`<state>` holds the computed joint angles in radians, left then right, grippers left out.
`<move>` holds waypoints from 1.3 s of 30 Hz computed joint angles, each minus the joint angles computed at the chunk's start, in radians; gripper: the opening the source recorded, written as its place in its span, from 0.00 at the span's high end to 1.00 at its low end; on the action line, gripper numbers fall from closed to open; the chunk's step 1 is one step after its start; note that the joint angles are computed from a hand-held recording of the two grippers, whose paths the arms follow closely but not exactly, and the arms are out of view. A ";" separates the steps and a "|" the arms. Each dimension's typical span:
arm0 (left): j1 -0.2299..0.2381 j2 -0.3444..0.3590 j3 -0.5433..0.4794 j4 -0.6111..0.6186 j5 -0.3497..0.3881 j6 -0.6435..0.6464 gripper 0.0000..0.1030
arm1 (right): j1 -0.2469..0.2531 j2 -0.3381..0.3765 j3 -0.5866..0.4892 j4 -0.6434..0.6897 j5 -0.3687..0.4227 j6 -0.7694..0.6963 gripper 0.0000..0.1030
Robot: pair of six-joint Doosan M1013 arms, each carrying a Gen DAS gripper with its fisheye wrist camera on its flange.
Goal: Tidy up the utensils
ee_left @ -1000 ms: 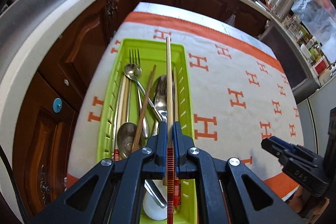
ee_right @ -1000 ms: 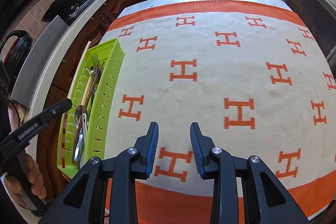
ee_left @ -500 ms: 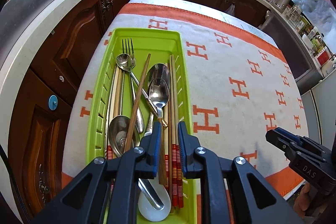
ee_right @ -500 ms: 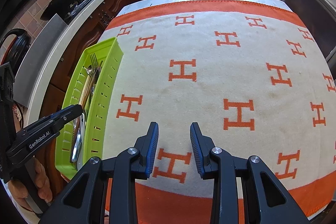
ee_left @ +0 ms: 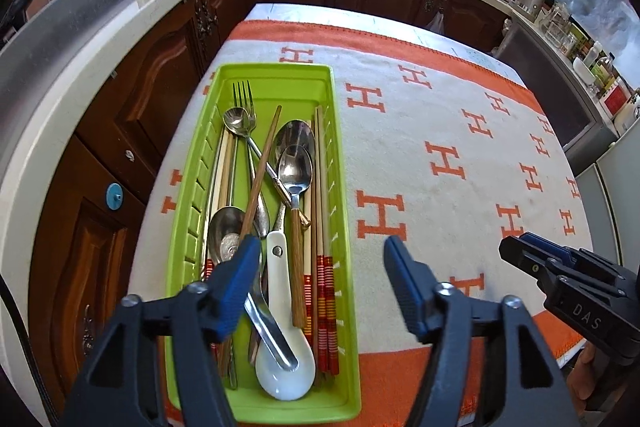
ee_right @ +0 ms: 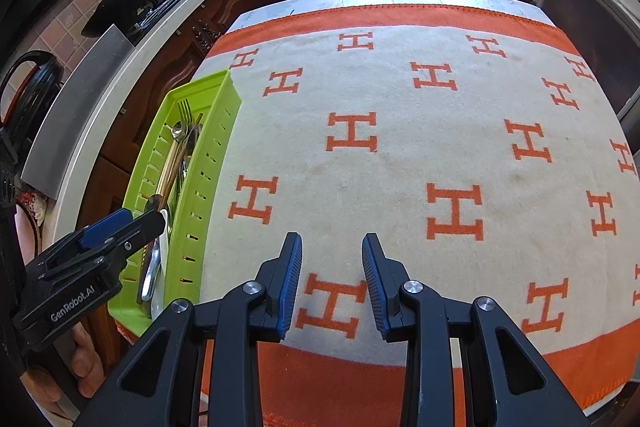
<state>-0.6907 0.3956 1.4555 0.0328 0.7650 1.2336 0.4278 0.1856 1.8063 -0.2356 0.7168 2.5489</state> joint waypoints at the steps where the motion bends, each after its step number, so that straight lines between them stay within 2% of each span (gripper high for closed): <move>1: -0.002 -0.005 0.004 0.003 -0.004 -0.004 0.31 | 0.004 -0.004 0.002 -0.007 0.001 0.007 0.69; 2: -0.005 -0.011 0.010 0.008 -0.011 -0.012 0.24 | 0.009 -0.009 0.005 -0.021 0.003 0.021 0.69; 5: -0.010 -0.032 0.027 0.004 -0.029 -0.028 0.15 | 0.026 -0.026 0.010 -0.068 0.016 0.063 0.69; 13: -0.037 -0.078 0.043 0.029 -0.028 -0.089 0.10 | 0.088 -0.090 0.018 -0.220 0.066 0.143 0.68; 17: -0.066 -0.097 0.024 0.092 0.012 -0.127 0.01 | 0.124 -0.138 0.017 -0.272 0.100 0.181 0.66; 21: -0.096 -0.129 0.028 0.158 -0.013 -0.147 0.01 | 0.154 -0.191 0.020 -0.328 0.128 0.249 0.62; 23: -0.112 -0.144 0.028 0.191 -0.023 -0.169 0.01 | 0.172 -0.213 0.021 -0.369 0.152 0.291 0.50; 26: -0.135 -0.158 0.027 0.255 -0.025 -0.227 0.01 | 0.204 -0.242 0.023 -0.437 0.197 0.360 0.45; 34: -0.166 -0.169 0.025 0.315 -0.015 -0.273 0.01 | 0.262 -0.286 0.029 -0.508 0.295 0.443 0.44; 39: -0.188 -0.182 0.037 0.403 -0.018 -0.344 0.01 | 0.290 -0.301 0.036 -0.546 0.332 0.483 0.39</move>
